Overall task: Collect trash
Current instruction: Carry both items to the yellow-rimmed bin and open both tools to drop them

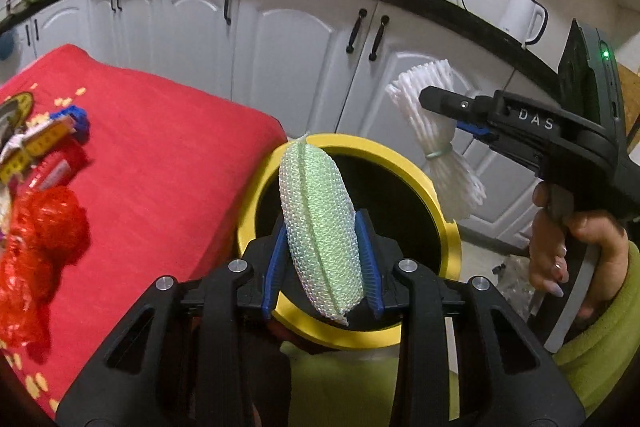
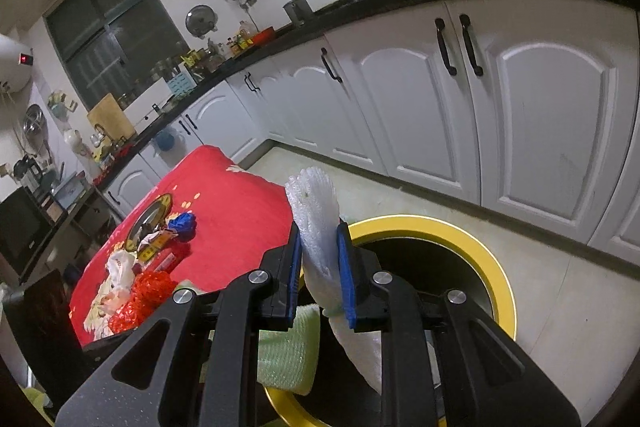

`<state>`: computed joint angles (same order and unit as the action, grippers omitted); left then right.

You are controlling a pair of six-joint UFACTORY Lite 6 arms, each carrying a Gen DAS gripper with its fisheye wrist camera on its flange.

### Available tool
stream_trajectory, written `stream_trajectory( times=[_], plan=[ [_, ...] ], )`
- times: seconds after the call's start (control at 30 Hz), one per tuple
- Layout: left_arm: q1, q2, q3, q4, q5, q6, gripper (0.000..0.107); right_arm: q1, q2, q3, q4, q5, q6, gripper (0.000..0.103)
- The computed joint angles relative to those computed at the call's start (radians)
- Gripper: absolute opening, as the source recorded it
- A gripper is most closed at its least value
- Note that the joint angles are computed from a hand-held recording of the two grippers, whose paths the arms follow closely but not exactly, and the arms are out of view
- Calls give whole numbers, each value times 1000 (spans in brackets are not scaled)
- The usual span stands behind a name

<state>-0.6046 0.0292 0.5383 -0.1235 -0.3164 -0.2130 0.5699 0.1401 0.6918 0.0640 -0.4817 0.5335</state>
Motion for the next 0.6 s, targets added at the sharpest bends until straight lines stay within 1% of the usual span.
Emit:
stream_trajectory(
  times=[0.2,0.3,0.33,0.37,0.4,0.43,0.57,0.6],
  plan=[
    [0,60,26,92,-31,-92,27,-17,22,8,-31,4,31,20],
    [16,77,32,194,-48,-194,42,-24,22,3,-1,9,12,23],
    [21,79,30,218,-57,-219,47,-27,23,1,3,10,10,27],
    [24,78,27,229,-62,-232,50,-28,22,-1,10,11,7,29],
    [29,76,24,247,-66,-249,54,-29,23,-1,14,10,5,34],
    [33,69,17,253,-70,-257,59,-27,22,-5,23,7,1,37],
    [52,24,-11,256,-72,-285,69,-16,22,-2,58,11,-32,39],
    [58,1,-24,244,-70,-282,76,-15,20,-2,63,12,-38,42]
  ],
)
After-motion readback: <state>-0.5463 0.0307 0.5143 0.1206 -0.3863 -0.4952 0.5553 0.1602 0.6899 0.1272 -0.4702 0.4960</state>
